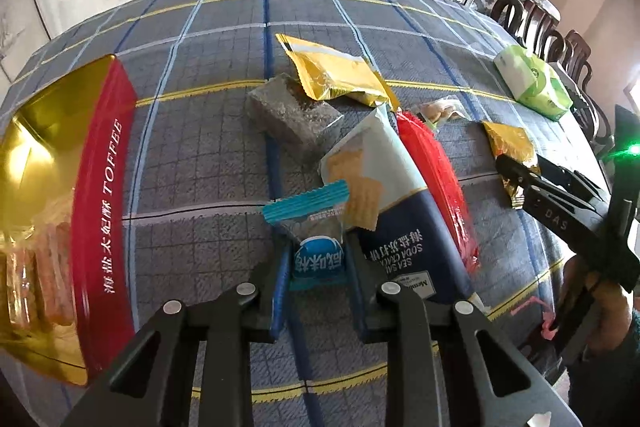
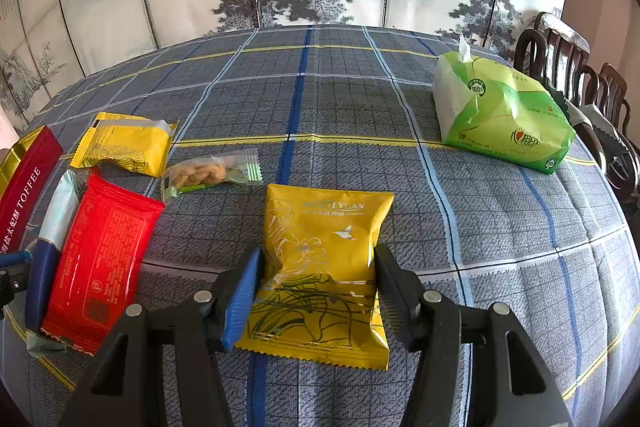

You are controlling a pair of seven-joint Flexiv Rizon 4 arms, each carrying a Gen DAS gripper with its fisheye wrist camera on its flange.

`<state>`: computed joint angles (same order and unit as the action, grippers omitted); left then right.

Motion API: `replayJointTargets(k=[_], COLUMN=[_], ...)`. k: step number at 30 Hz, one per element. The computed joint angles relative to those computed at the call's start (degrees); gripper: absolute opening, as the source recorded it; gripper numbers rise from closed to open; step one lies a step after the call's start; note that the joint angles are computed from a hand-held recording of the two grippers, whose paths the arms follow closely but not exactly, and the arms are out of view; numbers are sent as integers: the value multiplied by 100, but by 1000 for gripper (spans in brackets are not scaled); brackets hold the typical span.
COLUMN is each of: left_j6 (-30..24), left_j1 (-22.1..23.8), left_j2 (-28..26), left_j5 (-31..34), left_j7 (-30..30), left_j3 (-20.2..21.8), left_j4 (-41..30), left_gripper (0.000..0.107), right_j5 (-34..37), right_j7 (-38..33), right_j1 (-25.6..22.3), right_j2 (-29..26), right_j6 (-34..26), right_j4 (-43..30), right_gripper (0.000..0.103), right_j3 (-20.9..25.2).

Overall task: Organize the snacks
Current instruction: 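Grasp the small blue-wrapped candy with the left gripper, then carry the blue candy into the gold tin and open the left gripper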

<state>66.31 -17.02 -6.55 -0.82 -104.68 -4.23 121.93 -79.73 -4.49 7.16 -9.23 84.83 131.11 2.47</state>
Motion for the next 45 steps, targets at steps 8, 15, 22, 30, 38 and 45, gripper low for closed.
replayJointTargets(k=[8, 15, 22, 30, 38, 45], left_j6=[-109, -146, -318, -582, -782, -894], left_j1=[34, 155, 527, 1084, 1473, 1524], left_j2=[281, 691, 1210, 1627, 1774, 1668], left_j5=[69, 273, 685, 936, 1044, 1005], left_j7=[8, -62, -299, -530, -549, -389], left_j3=[21, 65, 185, 336, 415, 403], left_j4=[108, 202, 363, 667, 938, 1011], left_gripper=[22, 22, 22, 22, 22, 22], right_j5=[-8, -8, -7, -1, -7, 88], right_j7=[-4, -4, -4, -8, -10, -67], right_j1=[0, -3, -2, 8, -5, 12], right_j2=[14, 12, 10, 8, 19, 66], right_j6=[-21, -24, -26, -44, -42, -101], right_j4=[14, 12, 11, 8, 18, 51], right_gripper=[58, 58, 58, 58, 58, 58], right_j3=[4, 9, 9, 13, 9, 30])
